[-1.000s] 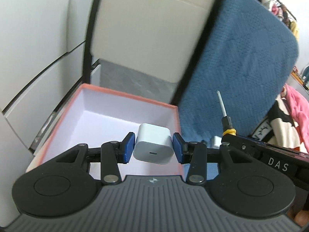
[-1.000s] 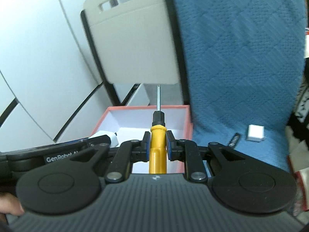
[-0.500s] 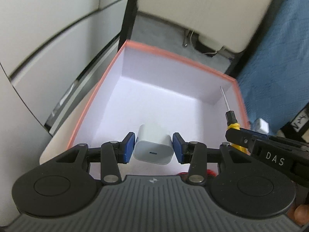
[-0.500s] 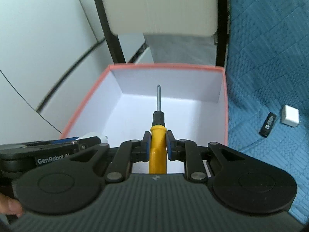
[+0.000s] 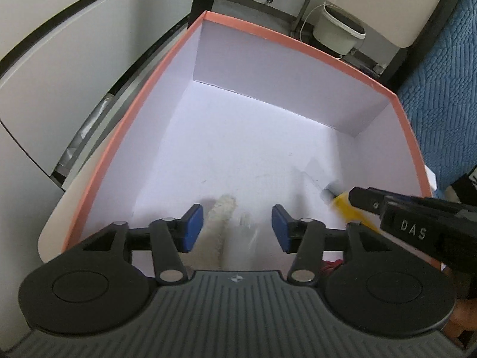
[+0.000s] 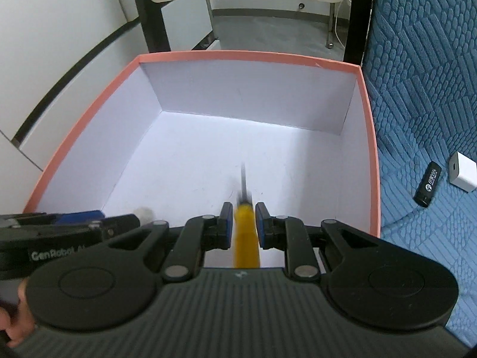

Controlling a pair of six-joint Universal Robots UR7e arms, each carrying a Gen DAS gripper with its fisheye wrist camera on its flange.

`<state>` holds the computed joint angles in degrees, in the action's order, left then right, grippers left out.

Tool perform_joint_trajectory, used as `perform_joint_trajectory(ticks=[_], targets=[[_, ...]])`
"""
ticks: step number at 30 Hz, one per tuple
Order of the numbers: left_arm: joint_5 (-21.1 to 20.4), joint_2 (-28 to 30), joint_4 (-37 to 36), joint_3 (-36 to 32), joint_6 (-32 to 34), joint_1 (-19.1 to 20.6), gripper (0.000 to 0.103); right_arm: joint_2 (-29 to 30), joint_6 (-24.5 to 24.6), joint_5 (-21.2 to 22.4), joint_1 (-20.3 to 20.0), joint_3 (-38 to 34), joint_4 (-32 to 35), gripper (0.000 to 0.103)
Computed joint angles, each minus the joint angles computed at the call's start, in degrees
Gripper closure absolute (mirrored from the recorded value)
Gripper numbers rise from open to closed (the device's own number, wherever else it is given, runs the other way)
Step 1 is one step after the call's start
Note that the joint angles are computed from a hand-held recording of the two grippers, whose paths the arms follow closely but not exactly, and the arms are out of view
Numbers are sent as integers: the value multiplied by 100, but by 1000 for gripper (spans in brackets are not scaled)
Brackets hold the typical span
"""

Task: Organize rigid objects
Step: 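Open the left tool dropping the charger while the right tool releases the screwdriver into the box, then lift both open tools out of the box back toward the seat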

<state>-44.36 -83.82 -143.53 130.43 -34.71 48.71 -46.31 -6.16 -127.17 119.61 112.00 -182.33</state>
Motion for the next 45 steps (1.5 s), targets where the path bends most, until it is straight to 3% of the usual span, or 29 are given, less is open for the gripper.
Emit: perform_joint_trajectory(ticks=[8,21,32,45], targets=[[186,-149,37,31,-69,-271,45,-233,66,239,68,100,-96,82],[618,-475,589,61,-747,-1455,45,-1243,55,376,295,774,-566,82],[679,-275,1103,4,-1623,-2519,45,-2413,-97,24,505,1614,-762,81],[403,386,982,81,-2181,-3454,45,-3692,-211,-375,450,2700,-981,81]])
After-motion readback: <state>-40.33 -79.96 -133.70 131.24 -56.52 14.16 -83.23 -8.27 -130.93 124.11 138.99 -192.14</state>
